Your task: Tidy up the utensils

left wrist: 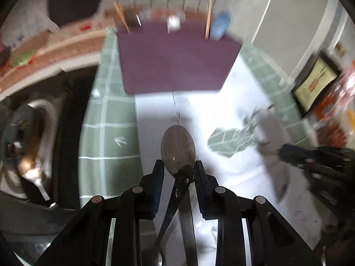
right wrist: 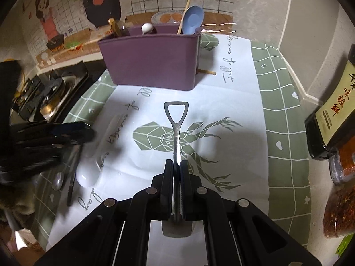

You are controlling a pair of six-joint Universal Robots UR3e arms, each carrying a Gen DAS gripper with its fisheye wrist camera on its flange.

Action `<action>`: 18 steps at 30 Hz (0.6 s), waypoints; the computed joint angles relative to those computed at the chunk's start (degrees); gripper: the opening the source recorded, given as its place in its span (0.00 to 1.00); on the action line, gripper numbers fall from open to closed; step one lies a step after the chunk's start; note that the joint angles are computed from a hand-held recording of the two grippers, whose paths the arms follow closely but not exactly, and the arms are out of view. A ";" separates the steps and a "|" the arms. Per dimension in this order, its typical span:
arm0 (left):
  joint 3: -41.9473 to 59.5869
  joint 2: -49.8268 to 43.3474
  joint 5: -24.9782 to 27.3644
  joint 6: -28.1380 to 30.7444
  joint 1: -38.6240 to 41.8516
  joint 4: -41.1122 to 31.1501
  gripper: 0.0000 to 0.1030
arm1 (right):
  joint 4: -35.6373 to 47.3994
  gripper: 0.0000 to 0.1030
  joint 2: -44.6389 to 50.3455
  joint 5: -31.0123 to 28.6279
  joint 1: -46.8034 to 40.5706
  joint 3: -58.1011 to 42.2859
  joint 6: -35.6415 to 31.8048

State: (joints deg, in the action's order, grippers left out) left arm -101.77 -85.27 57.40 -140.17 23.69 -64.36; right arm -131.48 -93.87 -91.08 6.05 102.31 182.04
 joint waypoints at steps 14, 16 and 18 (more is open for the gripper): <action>13.69 -4.41 -0.86 -3.04 2.46 -12.34 0.10 | -1.15 0.04 -3.28 3.72 -1.87 -1.86 0.16; 17.17 -9.77 4.16 -6.94 -0.63 -12.38 0.24 | -1.14 0.04 -2.65 3.56 -2.11 -1.85 0.61; 19.31 -13.51 7.41 -10.40 -3.30 -12.14 0.32 | -1.64 0.04 -2.19 3.84 -2.48 -1.78 0.58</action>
